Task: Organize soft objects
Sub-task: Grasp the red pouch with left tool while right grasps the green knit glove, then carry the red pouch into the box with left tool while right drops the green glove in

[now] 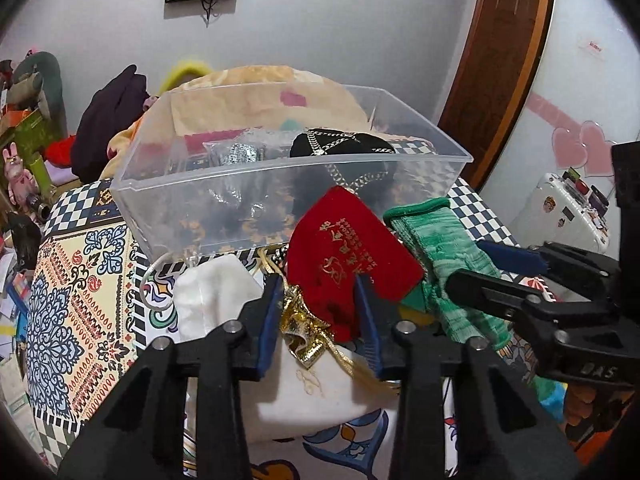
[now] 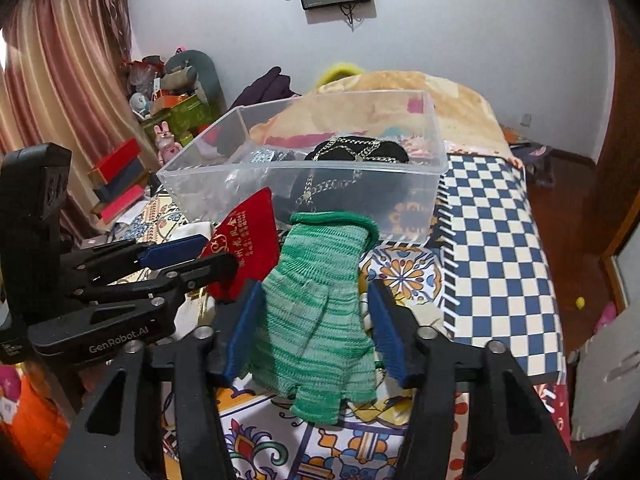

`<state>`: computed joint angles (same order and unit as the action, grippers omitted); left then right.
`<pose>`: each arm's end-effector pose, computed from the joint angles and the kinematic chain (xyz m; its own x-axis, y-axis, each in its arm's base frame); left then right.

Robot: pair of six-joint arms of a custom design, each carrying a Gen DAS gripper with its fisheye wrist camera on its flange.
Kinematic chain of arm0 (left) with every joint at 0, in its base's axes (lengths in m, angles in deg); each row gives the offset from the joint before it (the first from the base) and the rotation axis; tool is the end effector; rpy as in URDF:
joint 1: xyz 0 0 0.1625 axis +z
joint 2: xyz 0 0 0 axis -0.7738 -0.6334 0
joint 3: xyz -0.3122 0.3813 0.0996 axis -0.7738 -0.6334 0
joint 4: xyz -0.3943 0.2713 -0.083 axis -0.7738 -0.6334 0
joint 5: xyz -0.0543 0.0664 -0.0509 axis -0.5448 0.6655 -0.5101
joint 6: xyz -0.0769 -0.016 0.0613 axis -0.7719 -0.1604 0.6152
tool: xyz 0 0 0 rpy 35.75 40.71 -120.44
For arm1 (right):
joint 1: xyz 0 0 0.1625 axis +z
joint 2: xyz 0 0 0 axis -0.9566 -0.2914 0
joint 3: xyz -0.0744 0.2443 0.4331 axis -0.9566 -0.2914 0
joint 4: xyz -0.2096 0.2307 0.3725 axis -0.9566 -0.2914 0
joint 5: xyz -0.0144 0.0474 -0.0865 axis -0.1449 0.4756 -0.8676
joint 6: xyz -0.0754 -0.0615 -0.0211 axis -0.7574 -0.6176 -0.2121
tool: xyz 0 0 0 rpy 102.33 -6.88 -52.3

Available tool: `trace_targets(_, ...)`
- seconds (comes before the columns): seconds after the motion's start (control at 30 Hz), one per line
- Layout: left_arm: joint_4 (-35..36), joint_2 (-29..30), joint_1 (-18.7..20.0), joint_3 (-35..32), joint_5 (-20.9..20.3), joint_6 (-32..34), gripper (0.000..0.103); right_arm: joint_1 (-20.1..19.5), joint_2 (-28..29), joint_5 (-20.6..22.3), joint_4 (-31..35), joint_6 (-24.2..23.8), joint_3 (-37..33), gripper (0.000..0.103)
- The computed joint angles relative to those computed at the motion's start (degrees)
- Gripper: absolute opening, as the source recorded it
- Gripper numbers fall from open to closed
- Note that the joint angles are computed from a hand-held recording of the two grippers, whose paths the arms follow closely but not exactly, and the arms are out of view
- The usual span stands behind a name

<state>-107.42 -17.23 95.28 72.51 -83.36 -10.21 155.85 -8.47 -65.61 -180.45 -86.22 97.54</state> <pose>-0.3852 -0.6775 -0.0417 -0.7964 0.0389 -0.6035 0.4571 0.6922 -0.5585 0.0425 -0.7136 0.3193 -0.6974 -0.5843 0.4150 -0.7122 0.6297 -0.3103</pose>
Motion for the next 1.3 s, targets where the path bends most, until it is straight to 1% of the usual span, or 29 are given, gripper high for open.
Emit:
trace_targets(0.03,-0.3,0.0,0.0,0.1,0.0,0.1,0.031,0.0,0.0,0.1,0.0,-0.2,0.1,0.041)
trace_targets(0.07,-0.8,-0.1,-0.1,0.4,-0.1,0.0,0.03,0.0,0.0,0.2,-0.1,-0.2,0.2,0.037)
trace_targets(0.1,-1.3,-0.2,-0.1,0.6,-0.2,0.1,0.028,0.0,-0.1,0.3,-0.1,-0.4,0.2,0.03)
trace_targets(0.2,-3.2,-0.6,-0.5,1.5,0.0,0.9,0.026,0.0,-0.3,0.8,-0.5,-1.0,0.6,0.018)
trace_targets(0.3,-5.2,-0.7,-1.2,2.0,0.6,2.3,0.025,0.0,-0.4,1.0,-1.8,-1.8,0.9,0.012)
trace_targets(0.43,-8.1,-1.0,-2.3,2.8,1.8,4.4,0.024,0.3,-0.6,1.4,-3.0,-2.1,1.1,0.01)
trace_targets(0.63,-12.7,-1.6,-3.1,3.0,2.8,6.9,0.024,0.7,-1.9,4.6,-4.6,-2.2,1.3,0.01)
trace_targets(0.8,-17.3,-1.8,-3.7,2.6,4.6,10.1,0.024,1.2,-2.4,6.7,-6.8,-1.5,1.0,0.01)
trace_targets(1.0,-23.6,-2.1,-4.2,1.4,7.2,16.2,0.024,2.1,-1.6,9.5,-9.1,-0.4,-0.7,0.01)
trace_targets(1.17,-27.9,-1.6,-4.2,-1.0,9.0,22.0,0.024,3.0,-0.2,10.1,-11.7,0.6,-1.8,0.01)
trace_targets(1.3,-31.3,-1.0,-3.9,-3.2,9.3,26.0,0.024,3.6,1.0,10.6,-13.0,1.7,-3.0,0.01)
